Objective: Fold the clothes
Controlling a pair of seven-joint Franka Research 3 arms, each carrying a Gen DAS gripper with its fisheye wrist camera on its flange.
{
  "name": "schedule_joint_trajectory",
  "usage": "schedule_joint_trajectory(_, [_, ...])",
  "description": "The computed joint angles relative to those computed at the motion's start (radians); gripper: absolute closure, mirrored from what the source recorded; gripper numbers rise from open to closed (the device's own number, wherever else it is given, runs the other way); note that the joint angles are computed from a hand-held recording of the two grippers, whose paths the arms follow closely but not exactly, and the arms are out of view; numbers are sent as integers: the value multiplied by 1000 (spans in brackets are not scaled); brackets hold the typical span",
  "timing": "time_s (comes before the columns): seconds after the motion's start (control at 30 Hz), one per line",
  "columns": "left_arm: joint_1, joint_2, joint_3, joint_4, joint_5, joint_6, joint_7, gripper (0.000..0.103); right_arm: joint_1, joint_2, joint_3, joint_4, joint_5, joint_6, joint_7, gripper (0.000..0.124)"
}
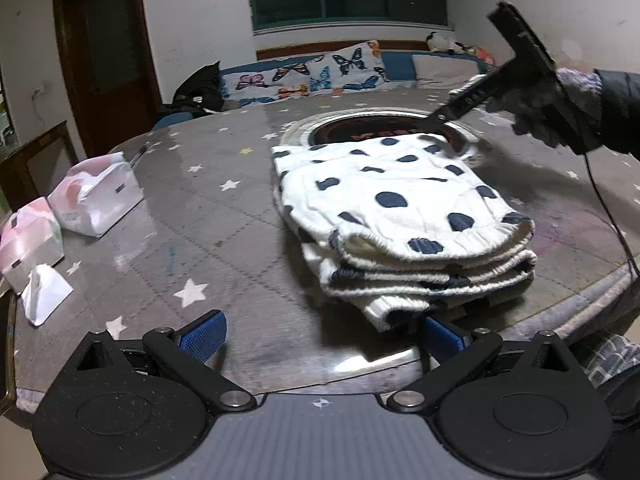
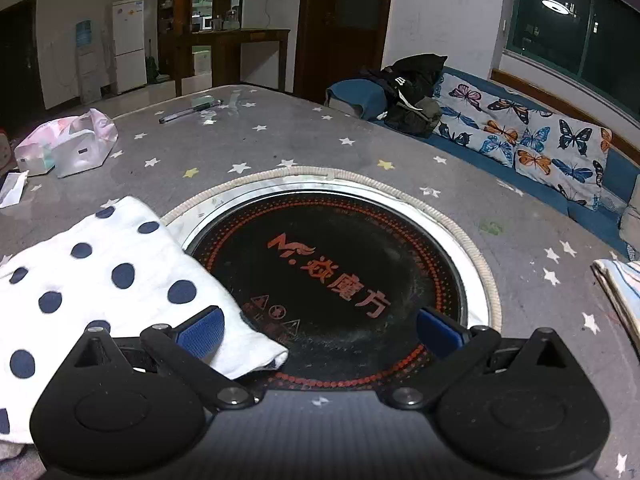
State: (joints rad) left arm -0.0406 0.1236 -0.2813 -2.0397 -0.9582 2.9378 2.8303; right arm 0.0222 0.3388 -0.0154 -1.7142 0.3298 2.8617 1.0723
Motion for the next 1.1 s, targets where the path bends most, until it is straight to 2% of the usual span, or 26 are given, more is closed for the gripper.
schedule_joint_trajectory(0.27, [20, 94, -6, 85, 162, 82, -148, 0, -22, -27, 46, -29, 82, 1, -80, 21])
schedule_joint_trajectory(0.53, [55, 242, -29, 241, 366, 135, -249, 0, -25, -82, 97, -79, 218, 8, -241, 21])
schedule_joint_trajectory(0.63, [74, 304, -40, 319, 425, 121, -277, 0, -13, -100, 100, -94, 251, -5, -303, 21])
schedule_joint_trajectory(0.83, [90, 422, -36, 493, 527, 39, -392, 0, 23, -124, 99, -117, 282, -24, -405, 21])
schedule_joint_trajectory(1.0, [16, 489, 61, 612, 659, 1, -565, 0, 52, -143, 113, -134, 317, -33, -520, 21])
schedule_joint_trajectory(1.1, [-10, 536, 97, 697, 719, -50, -664, 0, 73, -148, 119, -136, 331, -50, -576, 21])
